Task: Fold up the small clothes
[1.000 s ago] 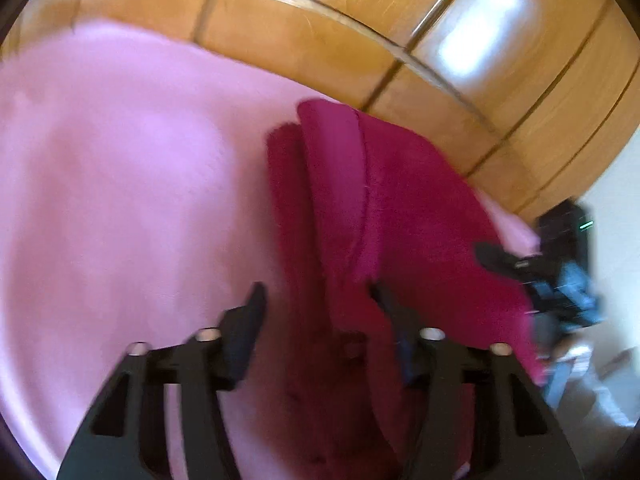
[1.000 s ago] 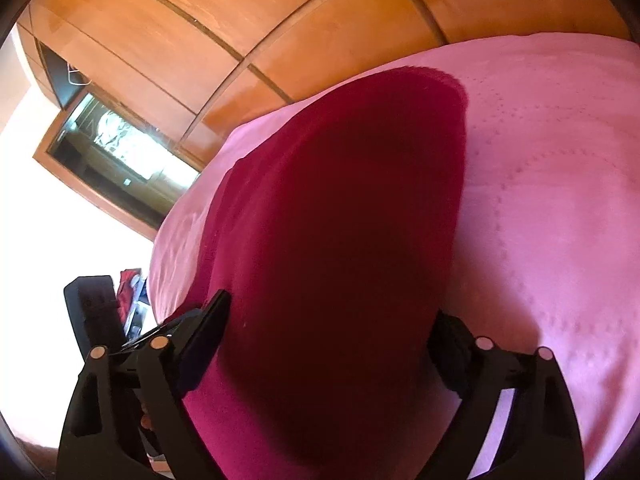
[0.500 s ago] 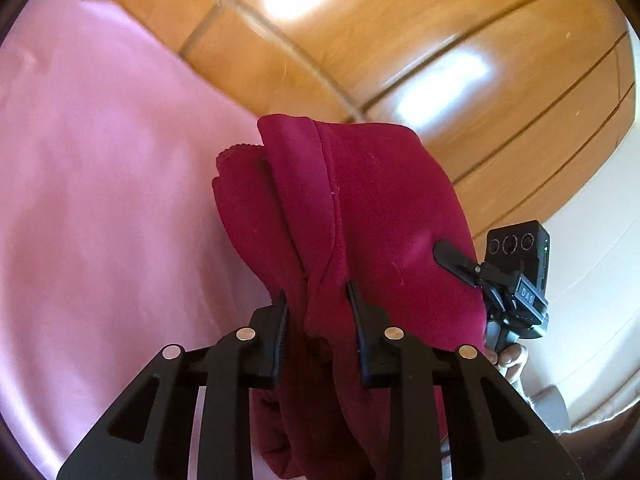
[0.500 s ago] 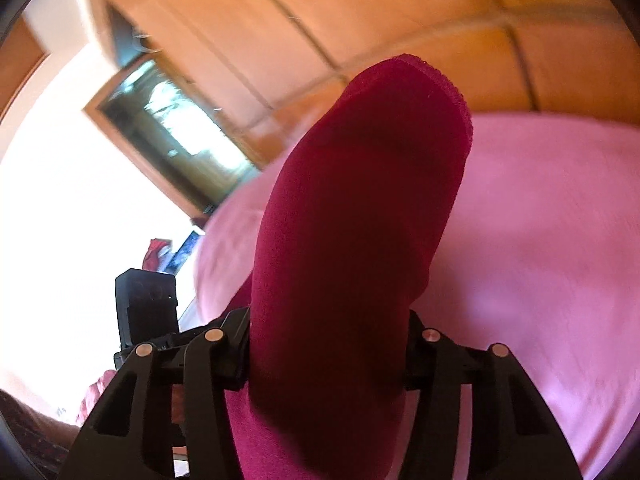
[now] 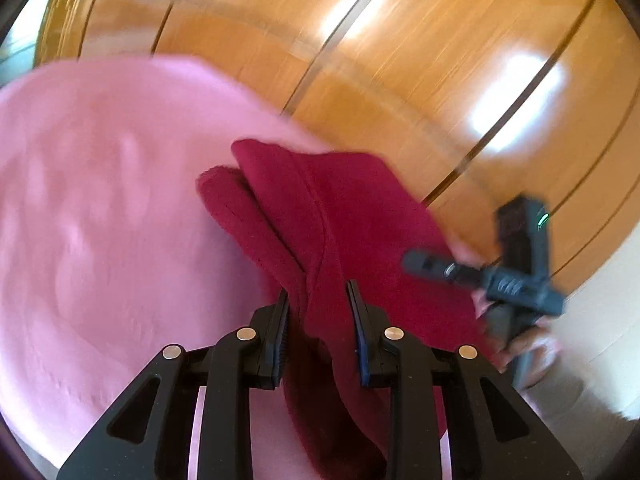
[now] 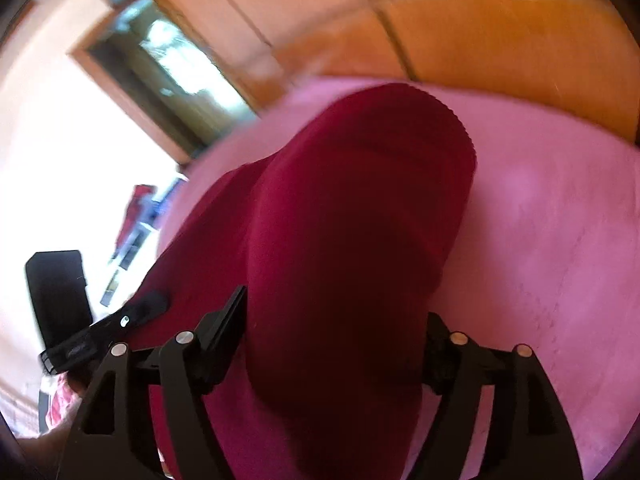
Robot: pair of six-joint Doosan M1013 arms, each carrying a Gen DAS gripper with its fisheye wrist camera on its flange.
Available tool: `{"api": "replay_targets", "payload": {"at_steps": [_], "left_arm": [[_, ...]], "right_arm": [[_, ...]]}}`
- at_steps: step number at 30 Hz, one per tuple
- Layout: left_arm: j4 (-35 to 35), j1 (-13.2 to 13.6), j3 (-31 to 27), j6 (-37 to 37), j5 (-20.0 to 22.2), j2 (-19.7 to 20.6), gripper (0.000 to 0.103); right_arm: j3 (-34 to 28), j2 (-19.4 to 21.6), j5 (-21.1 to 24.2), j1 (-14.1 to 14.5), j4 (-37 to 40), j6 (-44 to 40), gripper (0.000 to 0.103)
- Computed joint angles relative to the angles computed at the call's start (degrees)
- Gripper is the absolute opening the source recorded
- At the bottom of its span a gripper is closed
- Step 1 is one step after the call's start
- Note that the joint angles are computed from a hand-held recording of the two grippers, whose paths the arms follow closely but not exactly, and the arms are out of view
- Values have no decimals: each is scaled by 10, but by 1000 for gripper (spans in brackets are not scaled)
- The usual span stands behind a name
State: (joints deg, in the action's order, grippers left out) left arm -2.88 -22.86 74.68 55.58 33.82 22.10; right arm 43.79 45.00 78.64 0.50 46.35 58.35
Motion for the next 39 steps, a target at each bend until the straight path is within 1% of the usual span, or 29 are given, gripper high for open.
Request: {"api": "replay_targets", "payload": {"at_steps": [1, 3, 4, 6, 8, 9, 10, 11, 12, 13, 14, 15, 16, 17, 19, 20, 21, 23, 25, 26, 28, 30, 31, 32, 33, 34, 35, 37, 39], "left_arm": [[-2, -2, 2, 2, 8, 3, 25], [-51, -1, 22, 17, -23, -6, 25], [-93, 3, 29, 35, -37, -9, 25], [-152, 3, 46, 63, -79, -21, 25], [-163, 1, 35, 74, -83, -17, 25], [-172, 0, 29, 84, -82, -14, 25], [-162, -3, 22, 80, -80, -11, 25], [-127, -5, 14, 56, -69, -7, 25], [-74, -7, -9, 15, -40, 8, 25], [-21, -12, -33, -27, 4, 24, 25], [6, -19, -55, -51, 38, 41, 32], [32, -22, -54, -69, 47, 42, 36], [84, -30, -56, -105, 56, 44, 46], [118, -34, -59, -131, 68, 44, 53], [149, -39, -63, -165, 83, 43, 54], [167, -42, -65, -189, 93, 42, 54], [208, -49, -67, -229, 107, 38, 54], [269, -61, -64, -276, 119, 30, 54], [364, -81, -52, -345, 119, 16, 54], [391, -89, -41, -361, 104, 7, 54], [410, -99, -35, -358, 85, 4, 54], [385, -106, -37, -309, 89, 8, 54], [363, -105, -45, -288, 99, 15, 53], [333, -103, -58, -274, 128, 28, 48], [303, -98, -57, -258, 138, 29, 46], [271, -92, -60, -247, 147, 36, 44], [270, -89, -51, -263, 136, 35, 44], [286, -91, -47, -273, 133, 33, 44], [309, -98, -51, -286, 150, 32, 44]], "right_arm": [[7, 1, 0, -4, 11, -1, 78], [26, -10, -19, -7, 13, -20, 82], [34, -14, -27, -8, 12, -28, 84], [38, -18, -33, -9, 3, -30, 84], [49, -27, -48, -7, -9, -46, 81], [42, -25, -50, -5, -12, -48, 75], [43, -27, -59, -6, -23, -52, 74], [44, -29, -68, -6, -38, -53, 74], [51, -33, -77, -6, -51, -55, 74], [55, -36, -84, -5, -60, -54, 74], [59, -37, -86, -7, -59, -48, 75], [63, -38, -93, -8, -61, -36, 83], [69, -41, -101, -8, -63, -24, 88], [78, -46, -106, -11, -60, -24, 87], [100, -63, -130, -9, -72, -30, 87], [116, -78, -156, -6, -83, -39, 87], [136, -94, -188, -3, -92, -50, 87], [179, -127, -241, -2, -82, -86, 87], [213, -153, -256, -7, -32, -137, 83], [228, -163, -255, -9, -12, -161, 81], [255, -181, -252, -8, 21, -203, 72], [270, -188, -247, -2, 23, -221, 65], [279, -191, -251, 2, 9, -219, 62], [285, -189, -258, 7, -25, -204, 61], [286, -186, -264, 13, -56, -183, 59], [292, -182, -274, 17, -77, -177, 59], [305, -185, -288, 17, -74, -190, 59], [325, -193, -330, 23, -68, -216, 60], [330, -196, -347, 28, -76, -216, 62]]}}
